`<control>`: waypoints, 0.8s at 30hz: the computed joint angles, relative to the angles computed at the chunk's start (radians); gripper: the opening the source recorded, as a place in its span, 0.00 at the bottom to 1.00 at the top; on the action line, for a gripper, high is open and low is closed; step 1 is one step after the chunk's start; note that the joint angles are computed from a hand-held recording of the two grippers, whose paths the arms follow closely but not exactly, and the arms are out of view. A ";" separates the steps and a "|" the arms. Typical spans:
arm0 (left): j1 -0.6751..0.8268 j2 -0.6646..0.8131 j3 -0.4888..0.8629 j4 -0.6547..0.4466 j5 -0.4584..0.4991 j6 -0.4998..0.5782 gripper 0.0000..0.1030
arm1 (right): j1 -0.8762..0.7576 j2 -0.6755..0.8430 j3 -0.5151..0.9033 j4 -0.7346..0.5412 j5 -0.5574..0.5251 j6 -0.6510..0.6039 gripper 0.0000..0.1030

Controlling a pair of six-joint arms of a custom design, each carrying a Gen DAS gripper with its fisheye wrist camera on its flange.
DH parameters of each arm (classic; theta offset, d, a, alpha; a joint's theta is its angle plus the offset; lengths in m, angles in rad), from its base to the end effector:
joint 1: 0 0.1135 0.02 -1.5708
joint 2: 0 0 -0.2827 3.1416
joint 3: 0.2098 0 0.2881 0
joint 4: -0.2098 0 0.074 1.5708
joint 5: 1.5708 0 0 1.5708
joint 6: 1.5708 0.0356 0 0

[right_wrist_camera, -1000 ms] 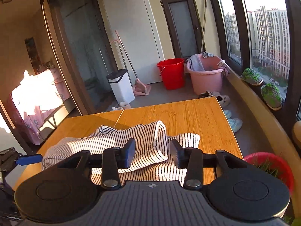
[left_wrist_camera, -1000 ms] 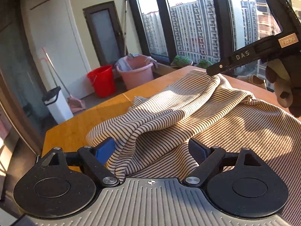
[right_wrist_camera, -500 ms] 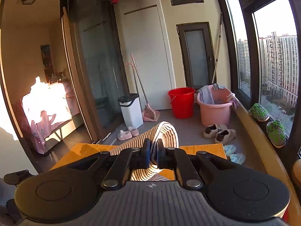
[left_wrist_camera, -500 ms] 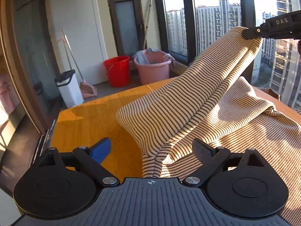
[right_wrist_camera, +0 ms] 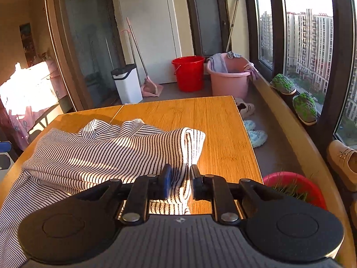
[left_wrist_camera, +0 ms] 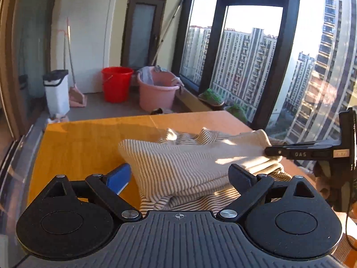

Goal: Fold clothes

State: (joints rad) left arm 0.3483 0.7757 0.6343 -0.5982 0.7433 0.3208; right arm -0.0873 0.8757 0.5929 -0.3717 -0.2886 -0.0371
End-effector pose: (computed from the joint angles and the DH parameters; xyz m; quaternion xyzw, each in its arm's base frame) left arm 0.1771 0.0387 0.2636 0.1349 0.8543 -0.1903 0.4644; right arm 0.2121 -0.0084 0.2438 -0.0413 0.8889 0.1015 0.4449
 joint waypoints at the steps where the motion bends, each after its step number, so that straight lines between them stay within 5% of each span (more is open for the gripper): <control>1: -0.016 0.012 -0.001 0.005 0.026 -0.017 0.96 | 0.000 -0.018 0.000 -0.010 0.009 0.006 0.24; 4: -0.107 0.049 -0.030 0.079 0.009 -0.083 0.98 | -0.001 -0.098 -0.008 -0.007 0.012 0.040 0.26; 8: -0.197 0.147 -0.073 0.217 -0.087 -0.186 1.00 | -0.027 -0.111 0.005 0.052 -0.164 0.137 0.39; 12: -0.185 0.175 -0.126 0.300 -0.109 -0.157 1.00 | 0.036 0.033 0.012 0.084 -0.149 0.161 0.46; 16: -0.142 0.140 -0.145 0.280 -0.080 -0.131 1.00 | 0.058 0.080 -0.065 0.206 -0.122 0.142 0.56; 24: -0.099 0.015 -0.166 0.168 -0.141 -0.093 1.00 | 0.222 -0.025 -0.079 0.108 0.005 0.052 0.86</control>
State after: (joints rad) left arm 0.2491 0.7905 0.4684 -0.4297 0.6018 0.2274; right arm 0.1344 0.8504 0.5134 -0.2638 -0.2839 0.0147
